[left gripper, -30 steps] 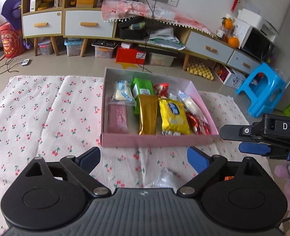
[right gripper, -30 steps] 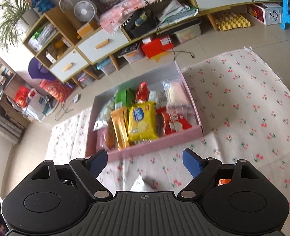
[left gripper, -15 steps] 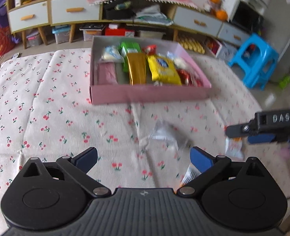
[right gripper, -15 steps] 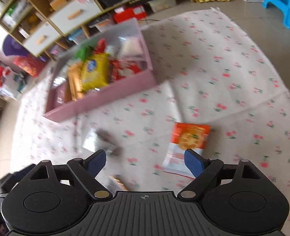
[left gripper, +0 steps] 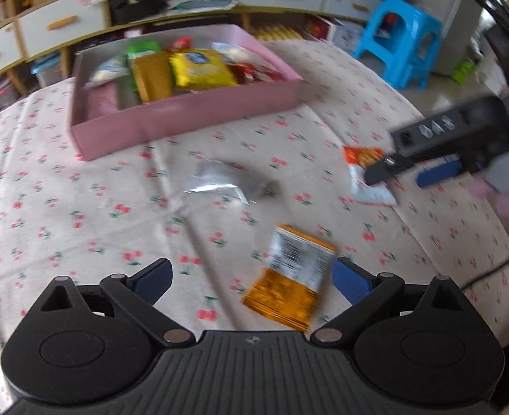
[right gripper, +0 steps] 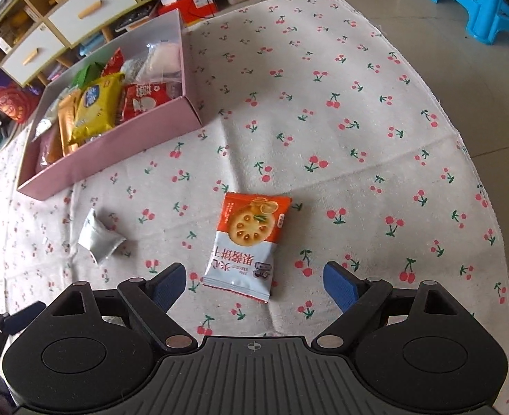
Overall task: Organize snacks
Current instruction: 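Withdraw both tools from the box toward the loose snack packets, then grasp the orange wafer packet with the left tool while the right tool grasps the orange cookie packet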
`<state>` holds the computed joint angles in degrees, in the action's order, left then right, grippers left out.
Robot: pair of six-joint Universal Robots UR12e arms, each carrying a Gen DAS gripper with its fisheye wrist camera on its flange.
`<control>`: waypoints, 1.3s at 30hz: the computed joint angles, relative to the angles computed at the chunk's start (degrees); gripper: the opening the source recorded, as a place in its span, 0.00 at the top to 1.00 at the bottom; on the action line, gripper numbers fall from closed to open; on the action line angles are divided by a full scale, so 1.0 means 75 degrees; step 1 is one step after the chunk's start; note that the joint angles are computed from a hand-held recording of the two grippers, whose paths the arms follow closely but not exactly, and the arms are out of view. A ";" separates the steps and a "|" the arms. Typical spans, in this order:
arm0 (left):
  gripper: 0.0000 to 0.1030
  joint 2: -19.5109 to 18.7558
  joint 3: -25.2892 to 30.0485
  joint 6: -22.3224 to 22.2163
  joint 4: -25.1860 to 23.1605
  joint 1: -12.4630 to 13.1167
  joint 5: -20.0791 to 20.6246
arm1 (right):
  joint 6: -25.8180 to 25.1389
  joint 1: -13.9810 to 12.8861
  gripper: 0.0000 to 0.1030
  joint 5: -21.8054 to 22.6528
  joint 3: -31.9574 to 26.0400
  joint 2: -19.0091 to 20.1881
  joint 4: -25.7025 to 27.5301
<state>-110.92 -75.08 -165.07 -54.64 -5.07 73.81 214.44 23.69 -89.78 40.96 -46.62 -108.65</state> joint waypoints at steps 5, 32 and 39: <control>0.14 0.0009 -0.0055 0.0600 -0.0195 -0.0098 0.0015 | -0.0172 0.0039 0.14 -0.0084 -0.0194 0.0113 0.0216; 0.59 -0.0047 -0.0095 0.0439 0.0202 -0.0139 0.0330 | -0.0431 0.0169 0.15 -0.0594 -0.0638 0.0433 0.0415; 0.59 -0.0121 0.0003 -0.0404 0.0298 -0.0110 0.0668 | -0.0339 0.0182 0.23 -0.0679 -0.0484 0.0386 0.0093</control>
